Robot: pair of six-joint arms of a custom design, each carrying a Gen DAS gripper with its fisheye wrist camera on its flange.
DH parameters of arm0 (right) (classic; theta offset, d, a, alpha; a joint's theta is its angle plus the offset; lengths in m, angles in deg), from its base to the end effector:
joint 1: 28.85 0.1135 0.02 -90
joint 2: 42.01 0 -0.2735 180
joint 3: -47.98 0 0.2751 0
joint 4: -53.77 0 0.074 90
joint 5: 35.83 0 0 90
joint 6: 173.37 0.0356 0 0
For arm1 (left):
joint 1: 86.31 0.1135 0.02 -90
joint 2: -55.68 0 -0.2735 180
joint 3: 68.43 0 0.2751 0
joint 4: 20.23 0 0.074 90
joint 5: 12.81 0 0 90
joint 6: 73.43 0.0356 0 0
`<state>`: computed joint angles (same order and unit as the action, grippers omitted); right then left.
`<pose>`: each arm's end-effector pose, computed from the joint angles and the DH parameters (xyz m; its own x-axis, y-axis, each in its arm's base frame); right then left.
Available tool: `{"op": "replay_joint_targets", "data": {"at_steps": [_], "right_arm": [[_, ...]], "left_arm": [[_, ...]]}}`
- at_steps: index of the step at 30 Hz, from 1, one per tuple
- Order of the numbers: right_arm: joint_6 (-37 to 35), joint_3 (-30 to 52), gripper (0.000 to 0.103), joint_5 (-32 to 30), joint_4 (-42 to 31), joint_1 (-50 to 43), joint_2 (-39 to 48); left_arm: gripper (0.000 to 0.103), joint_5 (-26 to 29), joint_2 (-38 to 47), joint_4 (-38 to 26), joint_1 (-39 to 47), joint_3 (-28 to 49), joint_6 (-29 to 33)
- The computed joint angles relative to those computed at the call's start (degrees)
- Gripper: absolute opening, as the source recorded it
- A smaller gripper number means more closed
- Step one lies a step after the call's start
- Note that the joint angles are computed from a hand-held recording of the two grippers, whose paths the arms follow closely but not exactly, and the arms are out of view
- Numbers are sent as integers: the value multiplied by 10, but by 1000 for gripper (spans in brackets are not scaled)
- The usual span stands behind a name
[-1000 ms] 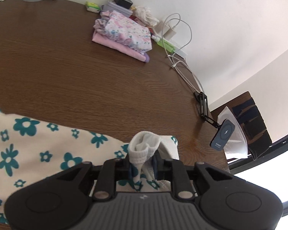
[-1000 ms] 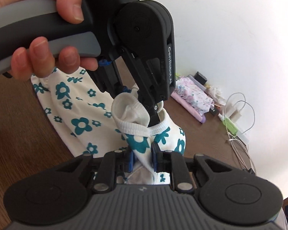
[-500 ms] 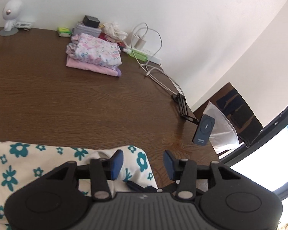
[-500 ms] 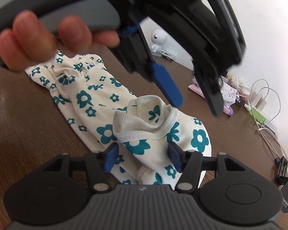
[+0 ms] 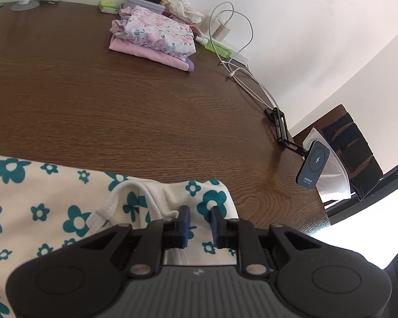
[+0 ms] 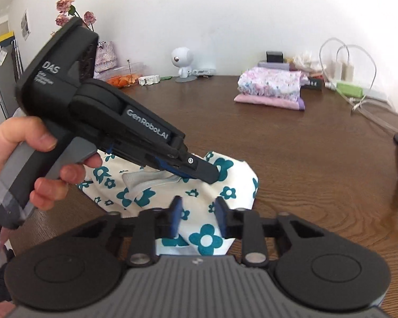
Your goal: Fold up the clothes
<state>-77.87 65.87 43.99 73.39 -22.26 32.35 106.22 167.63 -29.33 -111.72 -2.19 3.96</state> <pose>0.1835 0.0275 0.0822 -0.6173 0.0236 -0.7864 -0.1952 0.9637 0.1822 0.3312 -0.1765 0.0843 -0.8574 0.1960 -0.4758 0.4515 0.7302 -0.5128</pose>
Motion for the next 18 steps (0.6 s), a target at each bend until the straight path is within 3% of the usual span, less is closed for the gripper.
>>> {"op": "replay_joint_targets", "data": {"at_steps": [6, 10, 11, 13, 14, 18], "right_arm": [[-9, 9, 18, 54, 124, 43, 145], [-5, 8, 22, 14, 101, 15, 119], [5, 3, 25, -16, 78, -5, 87], [15, -15, 57, -71, 49, -53, 19], [20, -22, 63, -98, 31, -78, -15], [25, -16, 66, -138, -1, -145, -17]], "left_arm": [[17, 12, 12, 15, 6, -3, -7], [17, -2, 1, -16, 0, 9, -13], [24, -8, -10, -20, -4, 8, -17], [45, -22, -41, -8, -12, -9, -17], [61, -36, -59, 4, -17, -22, -16], [64, -62, -101, 22, -30, -48, -11]]}}
